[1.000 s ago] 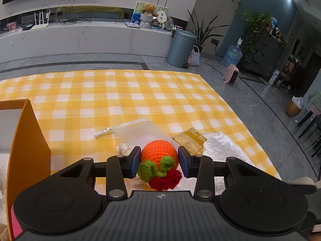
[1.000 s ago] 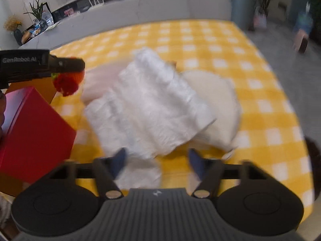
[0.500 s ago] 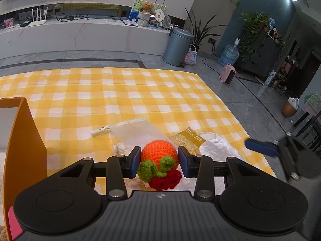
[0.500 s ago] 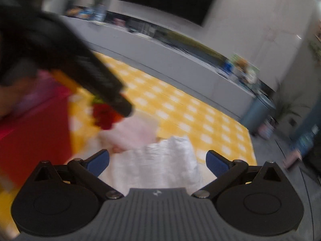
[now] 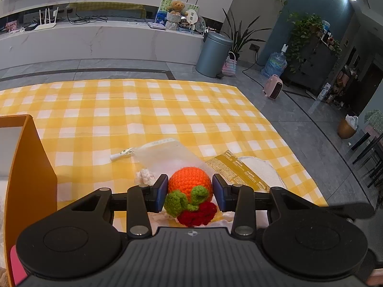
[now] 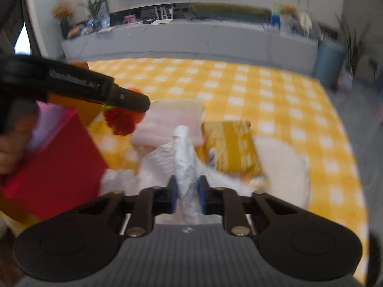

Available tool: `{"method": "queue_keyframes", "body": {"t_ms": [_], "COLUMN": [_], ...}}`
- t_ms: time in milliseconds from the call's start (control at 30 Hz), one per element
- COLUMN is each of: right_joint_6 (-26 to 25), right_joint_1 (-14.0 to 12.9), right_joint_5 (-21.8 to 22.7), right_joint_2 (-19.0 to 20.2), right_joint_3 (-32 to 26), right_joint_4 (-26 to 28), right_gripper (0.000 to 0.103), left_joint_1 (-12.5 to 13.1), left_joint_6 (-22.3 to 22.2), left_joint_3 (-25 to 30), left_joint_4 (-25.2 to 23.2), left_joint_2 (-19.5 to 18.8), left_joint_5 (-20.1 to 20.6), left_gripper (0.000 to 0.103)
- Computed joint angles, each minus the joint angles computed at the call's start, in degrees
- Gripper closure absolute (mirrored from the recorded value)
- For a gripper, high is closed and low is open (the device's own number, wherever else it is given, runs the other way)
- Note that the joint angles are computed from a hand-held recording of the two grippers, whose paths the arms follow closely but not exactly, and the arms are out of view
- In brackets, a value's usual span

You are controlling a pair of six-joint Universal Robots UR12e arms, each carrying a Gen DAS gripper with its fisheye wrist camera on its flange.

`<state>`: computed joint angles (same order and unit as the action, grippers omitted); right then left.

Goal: Organize soft objects

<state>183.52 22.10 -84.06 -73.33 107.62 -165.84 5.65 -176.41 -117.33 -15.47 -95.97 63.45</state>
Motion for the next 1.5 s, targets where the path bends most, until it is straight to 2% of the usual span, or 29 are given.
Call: {"method": "queue_keyframes", "body": {"t_ms": [133,233,300,333,367,467,567,633,767,933,1100,1233,1400,1500], "right_joint_6": [4.3,2.9,0.7,-0.7,-1.9,-5.8,-9.4,-9.2,-5.8,-6.0,-4.6,-7.1,-7.0,-6.8], "right_joint_1": [-0.9,-1.2,-0.5,-0.1,0.6,2.4,4.9,5.5,6.1,6.0,5.5,6.8,7.1,6.8], "right_joint_5": [7.4,13.5,14.8,14.8,14.0,10.2,1.5,-1.2,-6.3,-4.6,-2.1,-5.7,-6.6,-5.7], "right_joint_2": [-2.5,-3.0,-2.7,-2.3,-1.8,-0.7,-0.4,-0.6,-0.5,1.6,3.6,4.5,4.7,4.6], "right_joint_3": [3.2,3.8,3.1,2.4,1.6,-0.2,-1.1,-0.4,-0.5,-3.3,-5.2,-7.2,-7.0,-6.8], "right_joint_4": [-2.5,-3.5,-1.7,0.2,2.0,6.2,6.8,4.2,4.4,11.2,12.8,17.5,17.1,17.0], "right_gripper": [0.087,0.083,0.073,0.054,0.039,0.019,0.009,0.003,0.003,0.003,0.003,0.003,0.003,0.008], "left_joint_1": [0.1,0.2,0.1,0.1,0.1,0.1,0.1,0.1,0.2,0.2,0.3,0.3,0.3,0.2], "left_joint_6": [0.0,0.0,-0.1,-0.2,-0.2,-0.2,-0.2,-0.3,-0.3,-0.3,-0.3,0.0,0.2,0.3], "left_joint_3": [0.0,-0.1,-0.1,-0.1,-0.1,-0.1,-0.2,-0.1,-0.1,0.0,0.0,0.0,-0.1,0.0], "left_joint_4": [0.1,0.1,0.2,0.2,0.2,0.2,0.3,0.3,0.3,0.0,0.1,0.1,0.1,-0.2], "left_joint_2": [0.0,0.0,0.0,0.0,0.0,0.0,0.0,0.0,0.0,0.0,0.0,0.0,0.1,0.1], "left_joint_5": [-0.2,-0.4,-0.2,-0.1,0.0,-0.2,-0.1,-0.2,-0.6,-0.5,-0.6,-0.7,-0.7,-0.4], "left_gripper": [0.057,0.057,0.057,0.057,0.057,0.057,0.057,0.057,0.057,0.057,0.057,0.057,0.057,0.057]}}
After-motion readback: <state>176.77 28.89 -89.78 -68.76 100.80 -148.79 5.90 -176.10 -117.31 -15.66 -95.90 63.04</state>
